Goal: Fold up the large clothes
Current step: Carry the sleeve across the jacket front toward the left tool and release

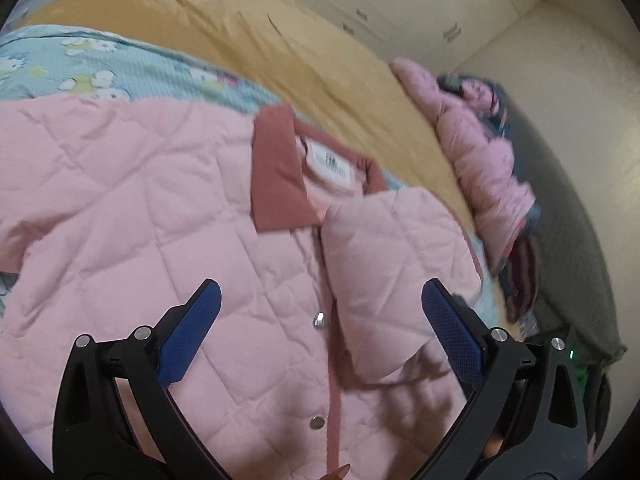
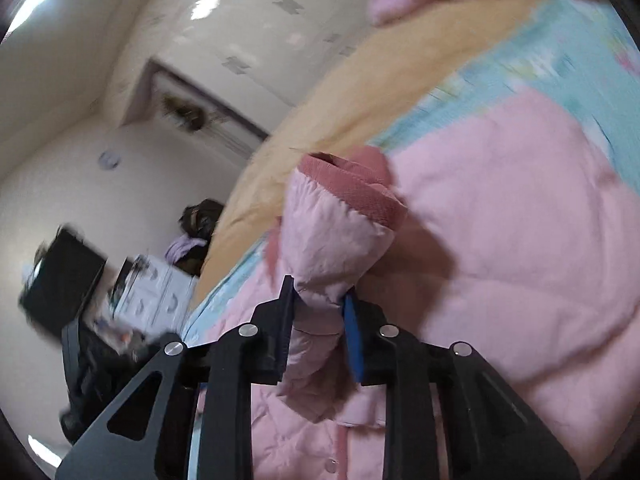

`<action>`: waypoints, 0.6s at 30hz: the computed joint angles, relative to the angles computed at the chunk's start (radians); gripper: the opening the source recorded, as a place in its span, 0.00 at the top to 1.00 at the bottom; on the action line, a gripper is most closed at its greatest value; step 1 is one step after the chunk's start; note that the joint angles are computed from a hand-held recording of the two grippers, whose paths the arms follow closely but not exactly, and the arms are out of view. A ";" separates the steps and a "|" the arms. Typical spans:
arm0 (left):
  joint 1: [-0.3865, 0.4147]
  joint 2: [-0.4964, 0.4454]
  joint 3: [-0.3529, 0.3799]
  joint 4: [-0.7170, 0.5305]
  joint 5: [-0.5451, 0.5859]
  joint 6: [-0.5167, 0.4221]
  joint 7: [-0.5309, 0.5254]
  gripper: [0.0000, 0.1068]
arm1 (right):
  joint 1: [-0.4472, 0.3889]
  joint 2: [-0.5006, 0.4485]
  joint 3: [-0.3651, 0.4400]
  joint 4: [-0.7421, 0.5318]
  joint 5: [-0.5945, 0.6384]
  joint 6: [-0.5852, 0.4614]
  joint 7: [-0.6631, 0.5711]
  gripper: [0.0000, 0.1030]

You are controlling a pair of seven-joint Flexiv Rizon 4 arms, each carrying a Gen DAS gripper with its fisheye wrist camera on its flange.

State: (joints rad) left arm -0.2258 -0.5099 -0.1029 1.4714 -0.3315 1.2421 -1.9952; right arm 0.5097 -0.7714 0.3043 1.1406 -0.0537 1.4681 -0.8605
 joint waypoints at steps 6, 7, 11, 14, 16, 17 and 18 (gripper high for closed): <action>0.064 0.058 -0.051 0.105 -0.089 0.122 0.022 0.12 | -0.004 -0.022 0.115 -0.077 -0.041 -0.170 -0.247 0.76; 0.077 0.063 -0.065 0.119 -0.109 0.135 0.034 0.12 | -0.007 -0.031 0.141 -0.097 -0.030 -0.209 -0.288 0.75; 0.131 0.065 -0.123 0.156 -0.205 0.127 0.092 0.12 | -0.019 -0.055 0.231 -0.169 0.030 -0.362 -0.432 0.58; 0.183 0.062 -0.204 0.199 -0.327 0.149 0.178 0.12 | -0.023 -0.040 0.236 -0.182 0.069 -0.422 -0.494 0.44; 0.190 0.057 -0.221 0.210 -0.376 0.154 0.214 0.12 | -0.019 -0.019 0.212 -0.170 0.093 -0.409 -0.503 0.44; 0.192 0.053 -0.229 0.214 -0.398 0.154 0.233 0.12 | -0.020 -0.007 0.194 -0.158 0.108 -0.404 -0.493 0.44; 0.184 0.050 -0.218 0.216 -0.402 0.146 0.235 0.12 | -0.017 0.005 0.171 -0.156 0.144 -0.412 -0.499 0.44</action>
State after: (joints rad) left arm -0.0418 -0.4595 -0.3209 1.6877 -0.7335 1.3876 -1.7603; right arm 0.4926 -0.7660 0.4755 0.9851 0.0904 1.0563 -1.3594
